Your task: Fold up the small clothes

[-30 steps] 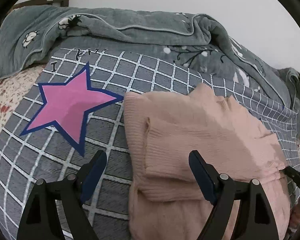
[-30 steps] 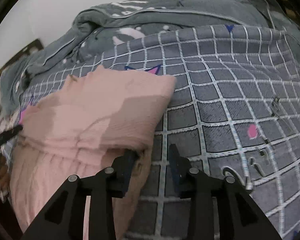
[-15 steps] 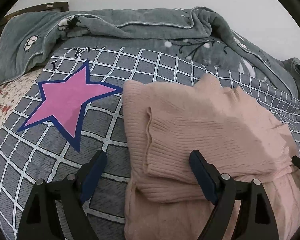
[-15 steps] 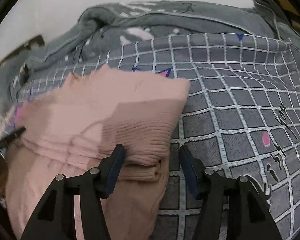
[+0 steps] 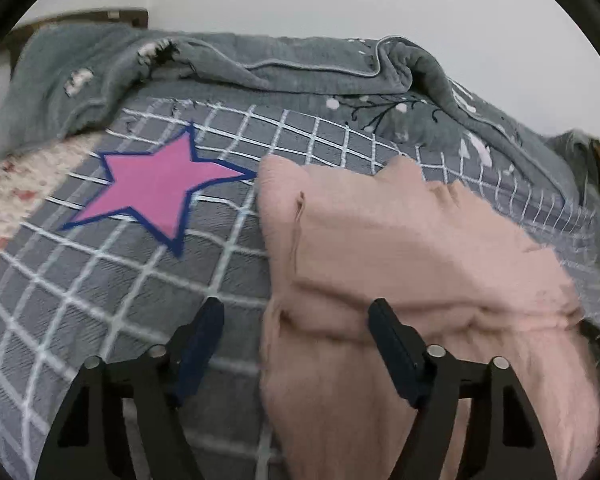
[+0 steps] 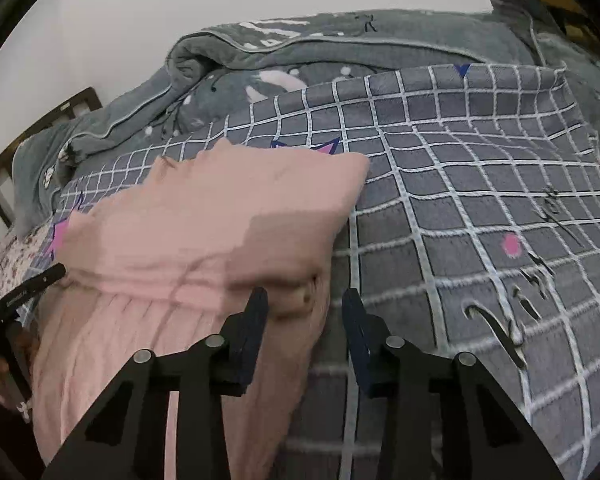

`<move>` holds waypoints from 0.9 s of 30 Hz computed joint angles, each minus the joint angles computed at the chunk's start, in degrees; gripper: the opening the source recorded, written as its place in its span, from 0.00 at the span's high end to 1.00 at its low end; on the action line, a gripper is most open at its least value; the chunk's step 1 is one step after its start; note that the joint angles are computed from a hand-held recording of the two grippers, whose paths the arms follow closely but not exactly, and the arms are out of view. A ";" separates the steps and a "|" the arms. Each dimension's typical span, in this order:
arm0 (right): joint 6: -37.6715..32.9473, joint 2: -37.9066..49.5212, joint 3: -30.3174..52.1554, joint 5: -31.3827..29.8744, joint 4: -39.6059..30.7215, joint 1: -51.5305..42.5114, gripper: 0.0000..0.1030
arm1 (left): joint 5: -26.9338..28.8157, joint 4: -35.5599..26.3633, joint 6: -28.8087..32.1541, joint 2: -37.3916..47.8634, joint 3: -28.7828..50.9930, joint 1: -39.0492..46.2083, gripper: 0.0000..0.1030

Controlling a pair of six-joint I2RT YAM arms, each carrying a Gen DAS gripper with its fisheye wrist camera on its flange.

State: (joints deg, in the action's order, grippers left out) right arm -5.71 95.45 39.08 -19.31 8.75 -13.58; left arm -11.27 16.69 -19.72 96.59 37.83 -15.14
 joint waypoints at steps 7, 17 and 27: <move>-2.99 -11.77 -7.66 -4.36 -2.19 -2.05 0.65 | 0.28 -0.12 -4.72 -13.63 -12.49 -2.07 0.32; -13.82 -39.62 -24.25 -12.05 -15.55 -9.87 0.65 | -3.14 -16.57 -14.56 -43.10 -26.56 -12.97 0.29; -30.13 -59.49 -30.07 -23.62 -39.40 -27.91 0.63 | -12.33 -41.08 -20.72 -66.86 -27.89 -25.13 0.27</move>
State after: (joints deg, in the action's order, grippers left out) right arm -35.84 35.96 9.01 -42.92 -30.66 -41.49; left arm -23.61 -24.39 -40.44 29.73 9.93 -40.26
